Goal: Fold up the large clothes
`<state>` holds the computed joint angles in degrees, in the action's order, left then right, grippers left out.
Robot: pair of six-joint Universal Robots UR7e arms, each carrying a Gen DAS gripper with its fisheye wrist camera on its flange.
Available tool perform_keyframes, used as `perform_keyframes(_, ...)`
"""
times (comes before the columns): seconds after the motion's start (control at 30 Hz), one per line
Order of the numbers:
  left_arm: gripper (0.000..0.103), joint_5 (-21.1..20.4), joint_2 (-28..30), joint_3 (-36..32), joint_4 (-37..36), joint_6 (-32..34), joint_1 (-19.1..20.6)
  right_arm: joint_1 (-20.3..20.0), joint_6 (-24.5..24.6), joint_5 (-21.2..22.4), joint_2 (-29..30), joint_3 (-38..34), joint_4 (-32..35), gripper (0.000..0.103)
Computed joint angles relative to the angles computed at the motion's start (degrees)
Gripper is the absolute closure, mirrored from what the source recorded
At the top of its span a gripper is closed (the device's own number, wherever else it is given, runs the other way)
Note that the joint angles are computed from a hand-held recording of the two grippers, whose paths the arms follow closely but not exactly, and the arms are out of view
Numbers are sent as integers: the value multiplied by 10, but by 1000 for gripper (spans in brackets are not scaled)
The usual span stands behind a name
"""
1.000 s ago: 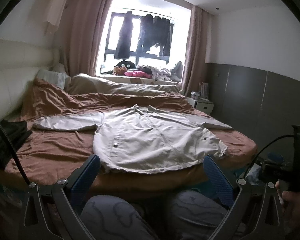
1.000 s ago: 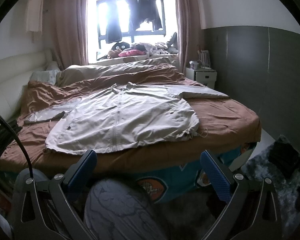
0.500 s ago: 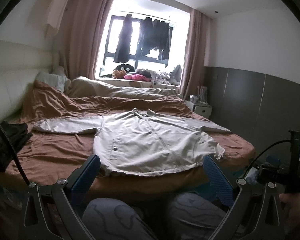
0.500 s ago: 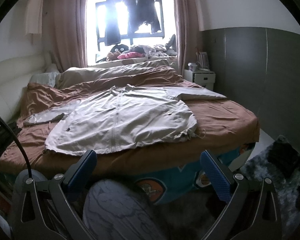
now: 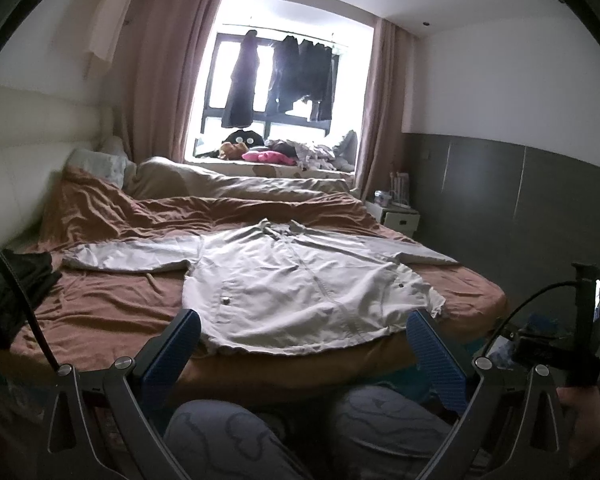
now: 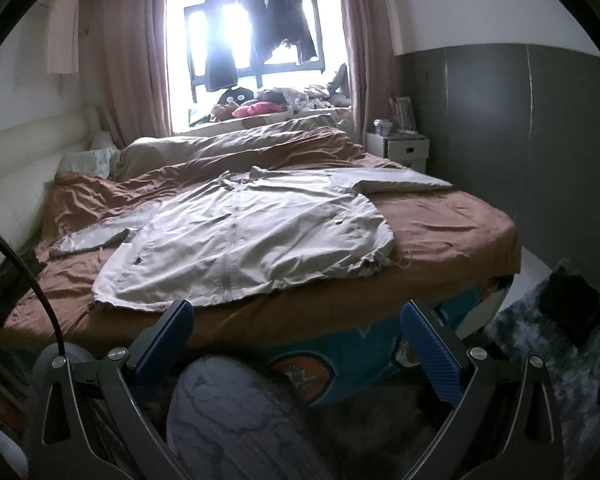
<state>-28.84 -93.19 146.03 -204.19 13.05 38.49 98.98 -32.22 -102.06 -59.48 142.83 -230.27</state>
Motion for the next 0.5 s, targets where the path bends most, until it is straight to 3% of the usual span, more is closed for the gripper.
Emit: perform_keyframes(0.5,0,0,0,-3,17,-22,4,8,17,-19,-16,2,16,0)
